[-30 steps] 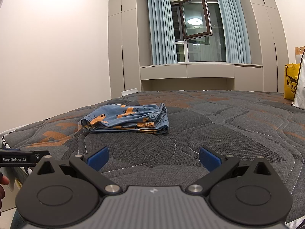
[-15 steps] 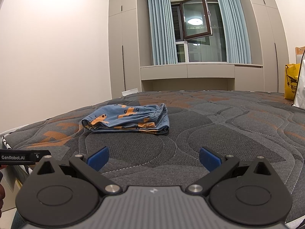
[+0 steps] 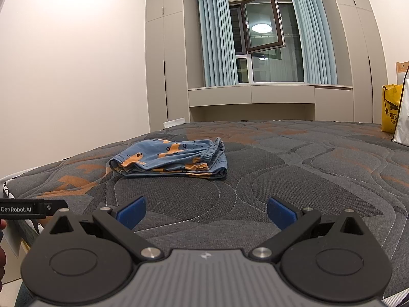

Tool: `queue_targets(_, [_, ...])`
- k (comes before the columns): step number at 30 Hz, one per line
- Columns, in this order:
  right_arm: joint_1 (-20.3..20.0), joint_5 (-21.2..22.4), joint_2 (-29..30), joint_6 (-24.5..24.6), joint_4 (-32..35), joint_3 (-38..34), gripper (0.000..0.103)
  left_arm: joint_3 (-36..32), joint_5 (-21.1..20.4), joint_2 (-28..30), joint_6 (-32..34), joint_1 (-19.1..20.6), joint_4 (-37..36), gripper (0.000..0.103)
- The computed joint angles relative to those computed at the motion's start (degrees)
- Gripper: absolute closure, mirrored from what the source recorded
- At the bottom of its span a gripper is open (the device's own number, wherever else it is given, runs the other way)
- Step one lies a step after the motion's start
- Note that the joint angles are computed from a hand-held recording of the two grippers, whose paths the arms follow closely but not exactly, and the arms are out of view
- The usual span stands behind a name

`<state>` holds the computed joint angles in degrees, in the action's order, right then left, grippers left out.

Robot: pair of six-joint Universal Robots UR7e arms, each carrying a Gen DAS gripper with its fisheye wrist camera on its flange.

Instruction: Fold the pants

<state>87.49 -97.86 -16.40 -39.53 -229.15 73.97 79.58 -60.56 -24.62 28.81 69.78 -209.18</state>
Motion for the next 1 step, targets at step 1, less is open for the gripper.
queue_targets(1, [0.03,-0.05,0.01,0.06,0.04,0.02,0.0,-0.01,0.02,0.02,0.03,-0.02,0.0,0.001])
